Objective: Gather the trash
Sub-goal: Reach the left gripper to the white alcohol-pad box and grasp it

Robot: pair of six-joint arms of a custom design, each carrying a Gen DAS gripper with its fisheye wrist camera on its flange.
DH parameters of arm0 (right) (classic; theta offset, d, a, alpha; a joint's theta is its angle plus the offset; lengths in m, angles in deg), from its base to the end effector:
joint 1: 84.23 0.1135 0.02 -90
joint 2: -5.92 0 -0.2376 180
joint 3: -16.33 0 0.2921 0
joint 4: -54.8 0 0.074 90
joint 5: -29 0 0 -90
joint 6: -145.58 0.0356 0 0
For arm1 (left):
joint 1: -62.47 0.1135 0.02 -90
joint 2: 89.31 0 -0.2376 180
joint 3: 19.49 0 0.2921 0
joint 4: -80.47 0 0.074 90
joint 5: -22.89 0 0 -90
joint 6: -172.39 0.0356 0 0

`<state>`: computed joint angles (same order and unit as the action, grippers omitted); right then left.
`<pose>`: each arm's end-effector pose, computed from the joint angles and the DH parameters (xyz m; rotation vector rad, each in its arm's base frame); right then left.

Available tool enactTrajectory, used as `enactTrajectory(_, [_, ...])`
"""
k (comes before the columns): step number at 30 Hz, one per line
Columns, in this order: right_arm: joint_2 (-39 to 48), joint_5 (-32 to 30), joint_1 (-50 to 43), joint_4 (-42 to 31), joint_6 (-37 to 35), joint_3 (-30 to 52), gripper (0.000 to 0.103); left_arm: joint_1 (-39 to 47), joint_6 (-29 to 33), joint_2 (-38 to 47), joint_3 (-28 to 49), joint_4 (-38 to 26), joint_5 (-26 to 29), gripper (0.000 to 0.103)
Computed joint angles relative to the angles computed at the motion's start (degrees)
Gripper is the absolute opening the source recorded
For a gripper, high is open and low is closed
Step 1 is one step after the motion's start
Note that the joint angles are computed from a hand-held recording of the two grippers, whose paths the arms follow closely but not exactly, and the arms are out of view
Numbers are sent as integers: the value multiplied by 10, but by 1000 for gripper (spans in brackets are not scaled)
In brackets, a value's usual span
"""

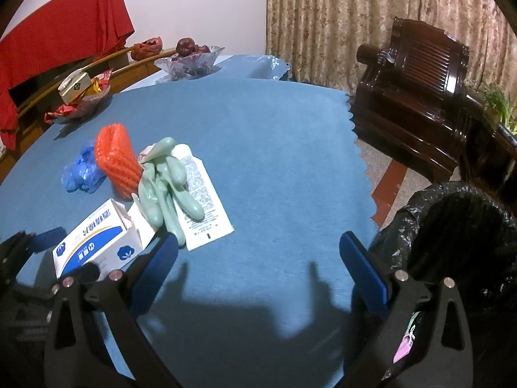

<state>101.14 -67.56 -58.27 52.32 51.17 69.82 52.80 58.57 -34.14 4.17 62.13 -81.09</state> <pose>0.3021 0.1516 0.0794 -0.6727 2.2605 0.3189 0.2019 -0.0257 0.0729 -0.4030 2.3726 0.0291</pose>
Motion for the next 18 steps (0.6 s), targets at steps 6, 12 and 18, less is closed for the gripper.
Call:
enactTrajectory(6, [-11, -3, -5, -1, 0, -7, 97, 26, 17, 55, 16, 44, 66, 59])
enactTrajectory(12, [-20, -9, -4, -2, 2, -9, 97, -40, -53, -113, -35, -53, -15, 54])
enactTrajectory(18, [-21, -16, 13, 2, 8, -9, 96, -111, -106, -346, -74, -244, -137, 54])
